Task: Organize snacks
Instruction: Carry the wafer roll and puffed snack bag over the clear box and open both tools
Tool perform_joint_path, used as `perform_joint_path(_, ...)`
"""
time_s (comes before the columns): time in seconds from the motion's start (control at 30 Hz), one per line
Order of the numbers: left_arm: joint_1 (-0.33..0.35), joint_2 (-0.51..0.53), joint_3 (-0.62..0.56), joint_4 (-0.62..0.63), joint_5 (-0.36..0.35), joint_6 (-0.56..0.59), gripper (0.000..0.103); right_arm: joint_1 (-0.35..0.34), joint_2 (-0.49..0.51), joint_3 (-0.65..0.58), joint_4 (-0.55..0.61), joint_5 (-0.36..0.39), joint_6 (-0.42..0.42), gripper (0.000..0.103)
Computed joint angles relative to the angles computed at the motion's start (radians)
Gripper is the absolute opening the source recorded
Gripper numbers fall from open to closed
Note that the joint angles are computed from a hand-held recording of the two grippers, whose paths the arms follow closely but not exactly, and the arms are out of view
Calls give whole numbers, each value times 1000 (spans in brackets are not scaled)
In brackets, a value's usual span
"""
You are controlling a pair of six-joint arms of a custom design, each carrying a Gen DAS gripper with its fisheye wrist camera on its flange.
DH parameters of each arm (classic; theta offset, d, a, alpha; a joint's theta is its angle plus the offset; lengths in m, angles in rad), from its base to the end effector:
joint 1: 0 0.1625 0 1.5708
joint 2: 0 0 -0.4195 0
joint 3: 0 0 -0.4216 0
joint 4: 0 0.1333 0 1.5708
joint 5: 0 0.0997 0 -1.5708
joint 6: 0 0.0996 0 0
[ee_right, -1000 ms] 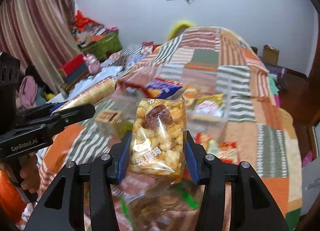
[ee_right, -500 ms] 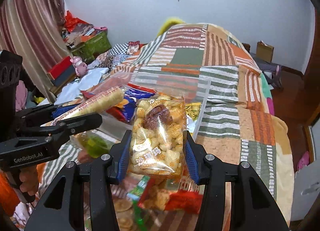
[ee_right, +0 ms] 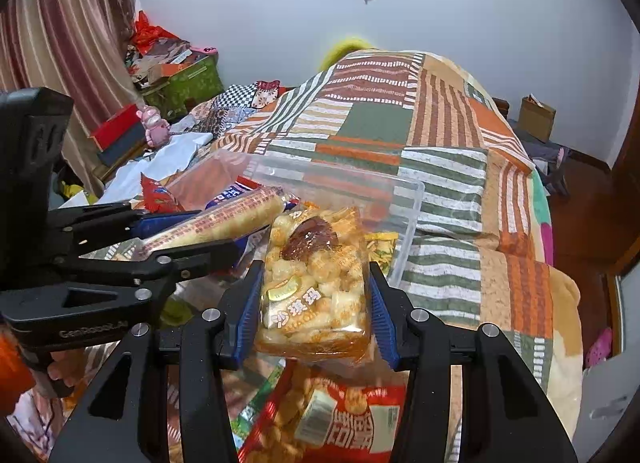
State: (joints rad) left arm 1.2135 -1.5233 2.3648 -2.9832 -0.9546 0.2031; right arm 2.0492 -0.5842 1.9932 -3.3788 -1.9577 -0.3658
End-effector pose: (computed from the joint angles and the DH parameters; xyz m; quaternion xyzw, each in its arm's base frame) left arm 0.0289 -0.4683 0.2526 0.1708 0.9023 -0.2899 0.2694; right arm 0.3361 -0.4402 -0.0685 0.3593 -0.8931 0.2048 0.1772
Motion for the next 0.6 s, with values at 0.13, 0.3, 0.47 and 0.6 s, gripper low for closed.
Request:
perform_joint_path(0.13,-4,17,7,-40,17,30,43,2,14,-16,0,-3,-10,45)
perform_joint_path(0.3,-2,20,2,-44,22,21,49,3,27,-32,-7,-23,-10,46)
perform_joint_path(0.47,-12,1,9,-41,21,19,49,1,19,-26,-7,-19,3,47)
perform_joint_path(0.6,-23,-28,18,-8,16,-3,50,10,9,-16,-14,-25,0,51)
